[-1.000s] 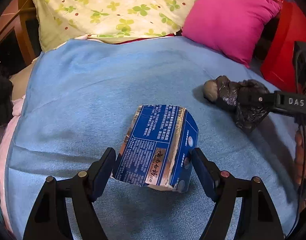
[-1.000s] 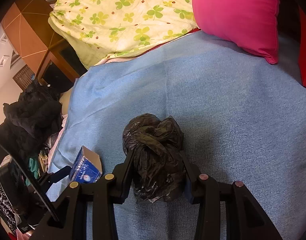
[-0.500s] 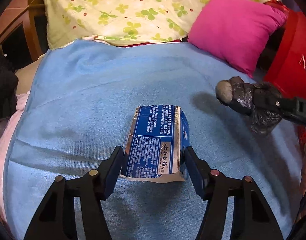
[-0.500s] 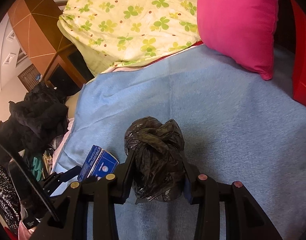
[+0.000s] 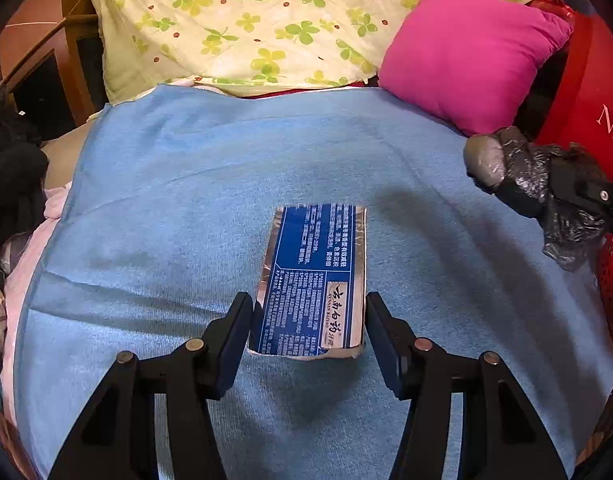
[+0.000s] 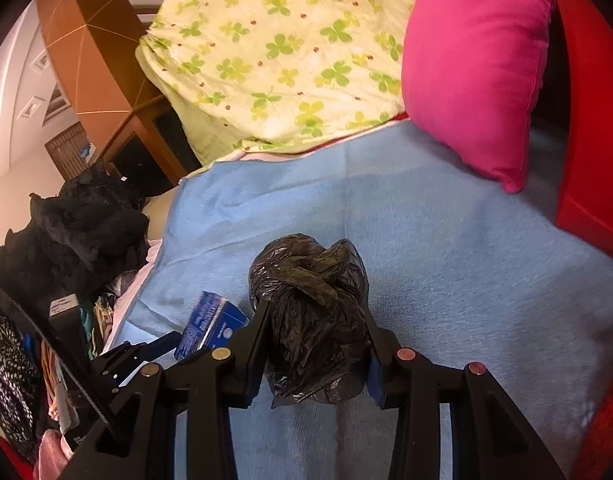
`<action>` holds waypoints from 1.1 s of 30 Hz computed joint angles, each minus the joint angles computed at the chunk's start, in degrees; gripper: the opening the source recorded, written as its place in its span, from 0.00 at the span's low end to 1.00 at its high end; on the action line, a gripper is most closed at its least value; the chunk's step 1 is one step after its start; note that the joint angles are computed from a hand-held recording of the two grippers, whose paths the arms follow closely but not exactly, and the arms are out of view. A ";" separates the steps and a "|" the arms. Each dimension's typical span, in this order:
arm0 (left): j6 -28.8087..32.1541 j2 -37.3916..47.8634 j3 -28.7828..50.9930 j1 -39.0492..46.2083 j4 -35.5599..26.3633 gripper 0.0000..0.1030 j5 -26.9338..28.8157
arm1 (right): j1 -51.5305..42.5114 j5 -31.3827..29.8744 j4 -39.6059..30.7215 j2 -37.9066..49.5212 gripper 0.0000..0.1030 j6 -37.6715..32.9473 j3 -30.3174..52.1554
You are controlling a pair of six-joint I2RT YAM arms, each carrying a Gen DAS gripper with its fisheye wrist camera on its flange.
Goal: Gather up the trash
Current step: 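Carry the medicine box and black bag to the red wastebasket with both tools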
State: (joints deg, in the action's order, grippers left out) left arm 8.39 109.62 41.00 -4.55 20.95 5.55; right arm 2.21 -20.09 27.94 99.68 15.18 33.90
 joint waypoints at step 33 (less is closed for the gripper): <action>-14.36 -47.30 -14.49 -33.02 -14.41 0.57 -26.92 | -59.16 -41.25 -44.18 -80.82 0.42 -16.20 -23.39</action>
State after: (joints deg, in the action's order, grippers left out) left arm -5.97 62.32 26.51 -37.57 6.54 -21.37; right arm -56.94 -61.34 -16.24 18.86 -1.02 10.51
